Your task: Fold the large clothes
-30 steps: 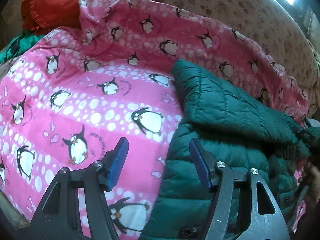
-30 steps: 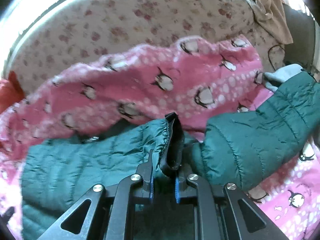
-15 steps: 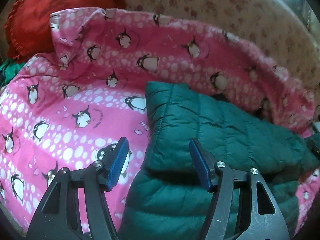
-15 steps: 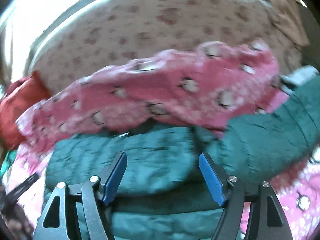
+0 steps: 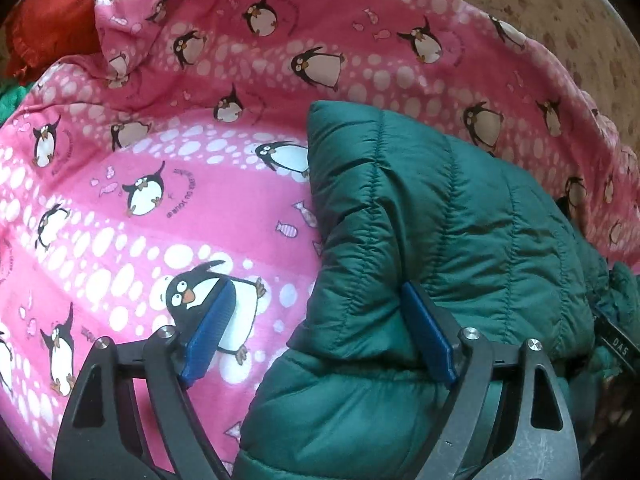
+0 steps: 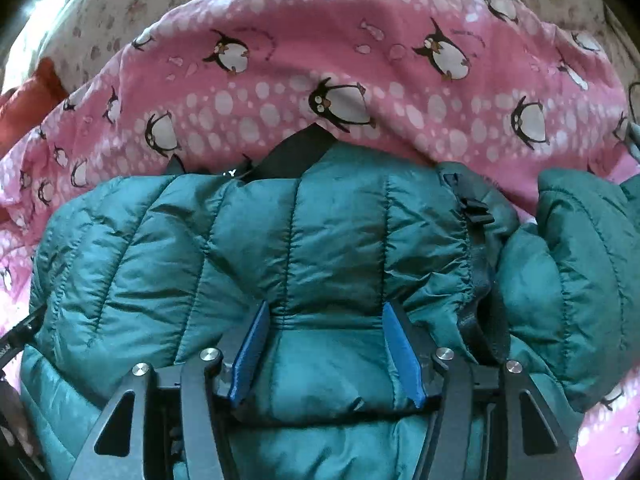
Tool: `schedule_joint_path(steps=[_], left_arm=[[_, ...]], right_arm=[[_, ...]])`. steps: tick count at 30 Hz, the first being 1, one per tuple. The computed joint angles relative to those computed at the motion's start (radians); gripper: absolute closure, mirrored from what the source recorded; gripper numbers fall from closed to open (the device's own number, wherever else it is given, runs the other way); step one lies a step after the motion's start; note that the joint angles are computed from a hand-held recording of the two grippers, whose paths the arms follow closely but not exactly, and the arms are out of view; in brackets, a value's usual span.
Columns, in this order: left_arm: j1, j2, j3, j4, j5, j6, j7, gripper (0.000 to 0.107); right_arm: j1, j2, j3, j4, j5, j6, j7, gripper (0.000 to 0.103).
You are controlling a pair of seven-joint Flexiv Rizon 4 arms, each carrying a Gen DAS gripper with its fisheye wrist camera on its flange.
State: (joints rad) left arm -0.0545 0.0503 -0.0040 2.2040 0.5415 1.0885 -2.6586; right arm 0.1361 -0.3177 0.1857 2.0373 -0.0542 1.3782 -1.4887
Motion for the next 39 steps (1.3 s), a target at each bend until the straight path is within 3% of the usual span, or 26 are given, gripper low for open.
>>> schedule_joint_path(steps=[4, 8, 13, 16, 18, 21, 24, 26, 31, 36, 39], left_arm=[[-0.008, 0.018, -0.010, -0.009, 0.019, -0.028, -0.014, 0.021], [-0.003, 0.065, -0.028, -0.013, 0.066, -0.044, -0.045, 0.022], [0.016, 0.079, -0.049, -0.023, 0.079, 0.009, -0.076, 0.022], [0.013, 0.042, -0.060, -0.053, 0.067, 0.004, -0.052, 0.022], [0.003, 0.015, -0.063, -0.071, 0.072, -0.011, -0.045, 0.022], [-0.020, -0.025, -0.052, -0.084, 0.061, -0.028, -0.022, 0.022], [-0.040, -0.038, -0.034, -0.088, 0.085, -0.019, -0.048, 0.021], [-0.050, -0.045, -0.025, -0.091, 0.086, -0.022, -0.050, 0.020], [-0.068, -0.049, -0.015, -0.098, 0.112, -0.031, -0.072, 0.020], [-0.075, -0.051, -0.011, -0.102, 0.118, -0.040, -0.078, 0.020], [-0.081, -0.055, -0.013, -0.111, 0.132, -0.056, -0.088, 0.020]], right_arm=[[-0.026, 0.011, 0.031, -0.006, 0.043, -0.022, -0.033, 0.046], [0.046, 0.078, -0.059, 0.061, -0.061, 0.015, 0.084, 0.046], [0.005, 0.129, 0.021, 0.086, 0.030, 0.102, 0.024, 0.046], [0.009, 0.126, 0.039, 0.067, 0.054, 0.084, 0.005, 0.046], [0.042, 0.118, 0.005, 0.074, 0.017, 0.094, 0.038, 0.046], [0.137, 0.095, -0.129, 0.119, -0.165, 0.130, 0.201, 0.046], [0.087, 0.060, -0.086, 0.103, -0.146, 0.086, 0.215, 0.044], [0.048, 0.041, -0.041, 0.096, -0.091, 0.116, 0.200, 0.043], [0.101, 0.052, -0.114, 0.130, -0.177, 0.143, 0.267, 0.042], [0.029, 0.067, -0.029, 0.101, -0.122, 0.086, 0.204, 0.038], [0.060, 0.095, -0.080, 0.137, -0.167, 0.120, 0.240, 0.034]])
